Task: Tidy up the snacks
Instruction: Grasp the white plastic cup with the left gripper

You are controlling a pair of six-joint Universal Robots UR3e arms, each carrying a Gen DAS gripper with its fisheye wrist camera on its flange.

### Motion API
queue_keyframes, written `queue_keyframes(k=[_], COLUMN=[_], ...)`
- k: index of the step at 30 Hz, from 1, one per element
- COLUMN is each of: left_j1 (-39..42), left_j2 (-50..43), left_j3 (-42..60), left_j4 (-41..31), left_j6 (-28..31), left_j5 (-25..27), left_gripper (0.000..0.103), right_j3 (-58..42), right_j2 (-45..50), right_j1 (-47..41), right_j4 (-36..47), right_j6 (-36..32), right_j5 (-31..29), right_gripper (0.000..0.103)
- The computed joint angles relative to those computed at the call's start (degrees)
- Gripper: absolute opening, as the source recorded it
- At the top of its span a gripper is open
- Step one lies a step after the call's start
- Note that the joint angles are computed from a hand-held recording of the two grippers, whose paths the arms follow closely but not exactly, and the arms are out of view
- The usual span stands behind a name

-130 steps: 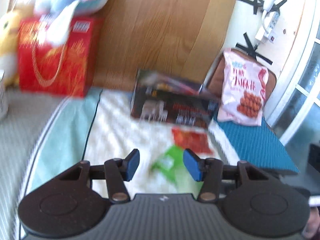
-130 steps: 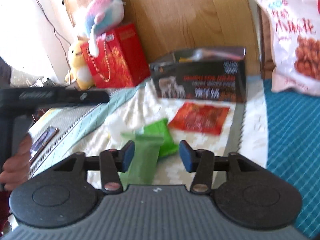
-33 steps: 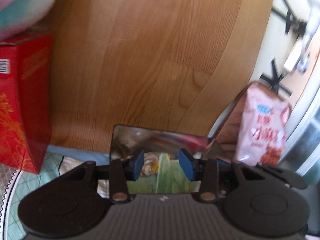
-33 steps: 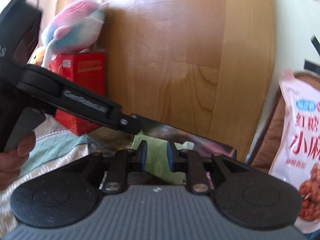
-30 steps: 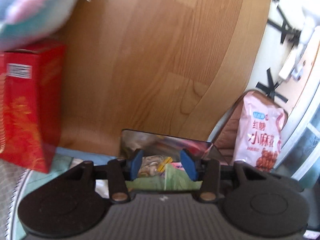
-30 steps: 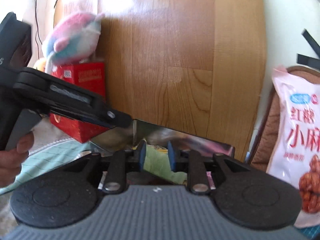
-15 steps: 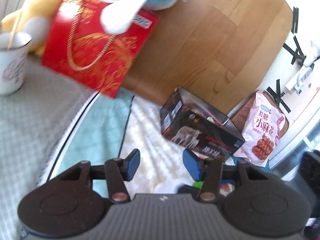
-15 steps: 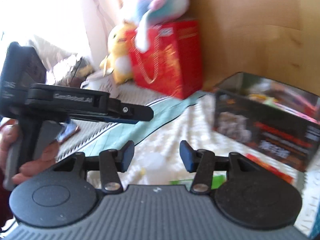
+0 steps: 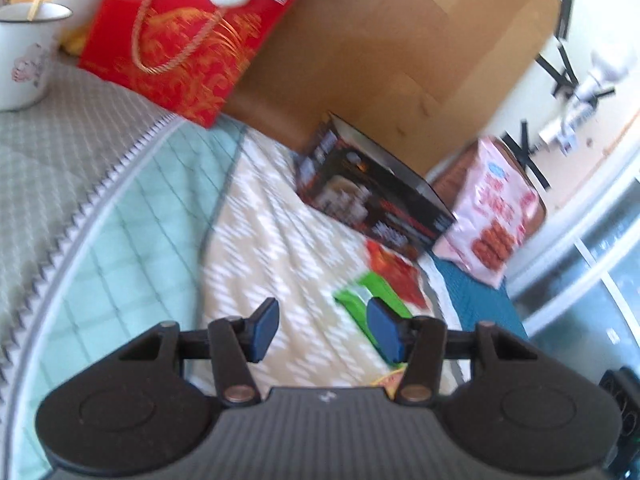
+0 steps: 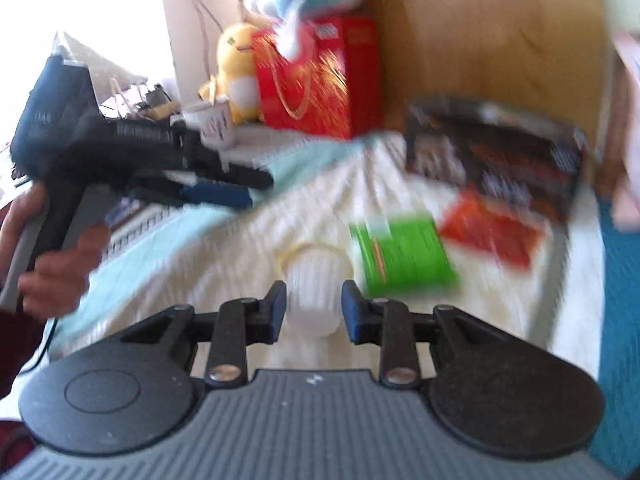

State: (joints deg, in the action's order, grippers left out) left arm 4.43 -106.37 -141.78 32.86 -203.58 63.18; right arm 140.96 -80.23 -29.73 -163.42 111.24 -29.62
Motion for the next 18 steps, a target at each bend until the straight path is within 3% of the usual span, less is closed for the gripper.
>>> queue_keyframes(k=[3, 6, 10, 14, 16, 17, 18], left_j1=[-2.86, -5.59, -9.99, -17.38, -20.14, -20.79, -21.29], left_j2=[-0.37, 0.31, 2.09, 1.13, -0.49, -1.27, -2.00], left_j3=[1.23, 2.05, 2.56, 6.73, 9.96, 11.07, 12.13], left_j4=[-0.99, -1.78, -2.89, -7.14, -10.47, -11.64, -12.73], left_j6=[0.45, 1.23, 3.58, 5.08, 5.55, 5.91, 6.35], left_j5=[0.38, 0.64, 1.82, 9.40, 12.48, 12.56, 12.52], left_gripper=[0.051, 0.055, 0.060, 0.060, 0.052, 0.038, 0.034], right_j3=[3.77, 4.47, 5.56, 7.57, 7.49, 7.87, 8.15], right_j2=[-5.21, -6.79, -5.93, -8.46, -8.28, -8.99, -9.10], right_j1=[-5.06, -6.42, -6.05, -8.55, -8.61, -8.87, -8.80], right_j4=[9.60, 13.27, 9.73, 14.24, 14.40, 15.01, 14.35], right_j6=[-6.96, -8.29, -7.44, -13.41, -14.08, -14.69, -14.63], right_j5=[1.59, 2.40, 2.54, 3.12, 3.21, 3.20, 3.12], right_gripper=[0.033, 0.033, 0.034, 0.034, 0.034, 0.034, 0.034])
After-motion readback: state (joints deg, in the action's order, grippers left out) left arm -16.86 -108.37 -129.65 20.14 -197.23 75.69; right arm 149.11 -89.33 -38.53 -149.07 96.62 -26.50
